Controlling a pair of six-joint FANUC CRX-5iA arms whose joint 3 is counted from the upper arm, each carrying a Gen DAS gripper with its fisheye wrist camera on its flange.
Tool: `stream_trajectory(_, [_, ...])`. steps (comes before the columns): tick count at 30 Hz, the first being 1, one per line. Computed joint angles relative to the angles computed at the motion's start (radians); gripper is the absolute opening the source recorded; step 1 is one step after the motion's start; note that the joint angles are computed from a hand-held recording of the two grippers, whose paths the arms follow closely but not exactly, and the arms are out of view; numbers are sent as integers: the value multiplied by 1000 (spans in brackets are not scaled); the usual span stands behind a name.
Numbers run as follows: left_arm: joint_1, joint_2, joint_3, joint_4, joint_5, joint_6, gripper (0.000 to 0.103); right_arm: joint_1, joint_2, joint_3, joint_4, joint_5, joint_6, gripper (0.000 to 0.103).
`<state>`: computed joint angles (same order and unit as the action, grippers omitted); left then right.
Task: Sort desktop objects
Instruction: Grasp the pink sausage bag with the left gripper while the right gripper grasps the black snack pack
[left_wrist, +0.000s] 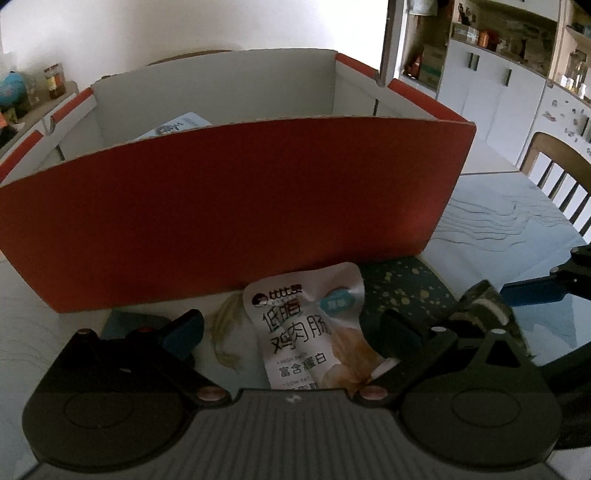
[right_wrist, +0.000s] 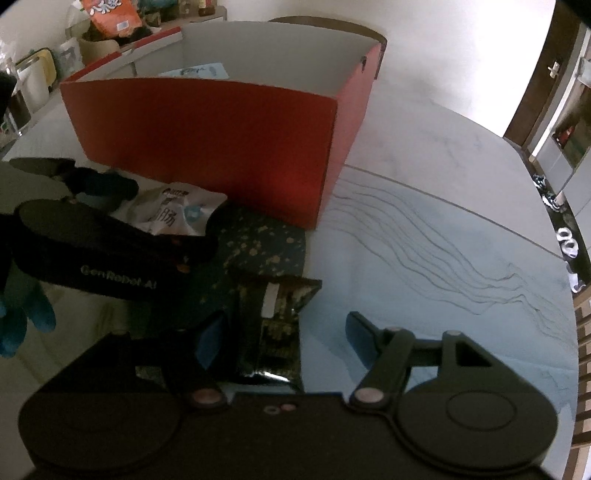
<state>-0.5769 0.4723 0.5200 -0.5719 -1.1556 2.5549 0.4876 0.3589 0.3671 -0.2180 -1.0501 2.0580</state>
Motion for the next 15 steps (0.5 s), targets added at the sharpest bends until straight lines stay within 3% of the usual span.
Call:
stream_trajectory(5, [-21,6,13,-51,-30,40,95,-19,17,24,-37,-11,5,62])
stream_trajectory(13, [-33,3,16,-85,-46,51,71,-27,12,18,-59,-4,10,56])
stream_trajectory(15, [-30,2,15,-83,-46,48,71,-28,11,18,-62,-4,12,53])
